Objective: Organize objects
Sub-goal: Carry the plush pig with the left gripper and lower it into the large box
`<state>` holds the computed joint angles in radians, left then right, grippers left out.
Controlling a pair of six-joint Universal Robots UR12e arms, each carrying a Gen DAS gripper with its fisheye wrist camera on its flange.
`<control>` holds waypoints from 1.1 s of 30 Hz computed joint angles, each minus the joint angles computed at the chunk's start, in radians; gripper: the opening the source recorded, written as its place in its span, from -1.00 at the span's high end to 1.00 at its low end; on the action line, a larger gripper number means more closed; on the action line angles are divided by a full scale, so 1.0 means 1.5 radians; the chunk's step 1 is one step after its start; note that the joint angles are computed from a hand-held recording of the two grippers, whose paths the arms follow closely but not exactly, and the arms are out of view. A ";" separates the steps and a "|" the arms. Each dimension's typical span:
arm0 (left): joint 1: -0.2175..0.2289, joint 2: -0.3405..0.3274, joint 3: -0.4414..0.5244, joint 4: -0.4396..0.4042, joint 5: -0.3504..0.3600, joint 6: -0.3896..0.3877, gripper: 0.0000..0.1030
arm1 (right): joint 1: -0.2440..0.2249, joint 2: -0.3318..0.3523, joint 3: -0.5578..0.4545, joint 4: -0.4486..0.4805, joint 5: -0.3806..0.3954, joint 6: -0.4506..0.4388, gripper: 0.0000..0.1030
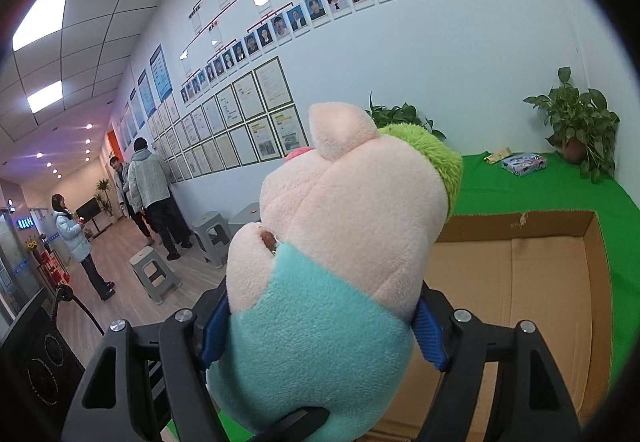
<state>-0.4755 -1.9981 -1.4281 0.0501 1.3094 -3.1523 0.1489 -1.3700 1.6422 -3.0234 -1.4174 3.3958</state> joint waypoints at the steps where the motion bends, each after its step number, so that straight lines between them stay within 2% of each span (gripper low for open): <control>1: 0.006 -0.013 0.020 -0.009 -0.008 -0.005 0.03 | -0.002 0.005 -0.006 0.004 0.001 0.001 -0.46; 10: 0.043 -0.143 0.209 -0.139 -0.053 -0.037 0.03 | -0.013 0.053 -0.046 0.062 0.018 -0.005 -0.46; 14: 0.050 -0.175 0.231 -0.191 -0.068 -0.057 0.03 | -0.018 0.078 -0.055 0.100 0.036 -0.003 -0.46; 22: 0.071 -0.245 0.304 -0.348 -0.099 -0.104 0.03 | -0.024 0.121 -0.059 0.198 0.091 0.000 -0.46; 26: 0.077 -0.260 0.286 -0.346 -0.114 -0.135 0.03 | -0.025 0.133 -0.057 0.230 0.110 -0.009 -0.47; 29: 0.076 -0.265 0.275 -0.325 -0.110 -0.141 0.03 | -0.022 0.132 -0.048 0.217 0.104 -0.025 -0.50; 33: 0.075 -0.289 0.317 -0.348 -0.102 -0.136 0.03 | -0.030 0.130 -0.051 0.236 0.119 -0.024 -0.69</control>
<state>-0.3637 -2.4317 -0.9533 -0.4713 1.1562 -3.3563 0.1041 -1.1754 1.5657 -2.6692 -1.2391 3.3599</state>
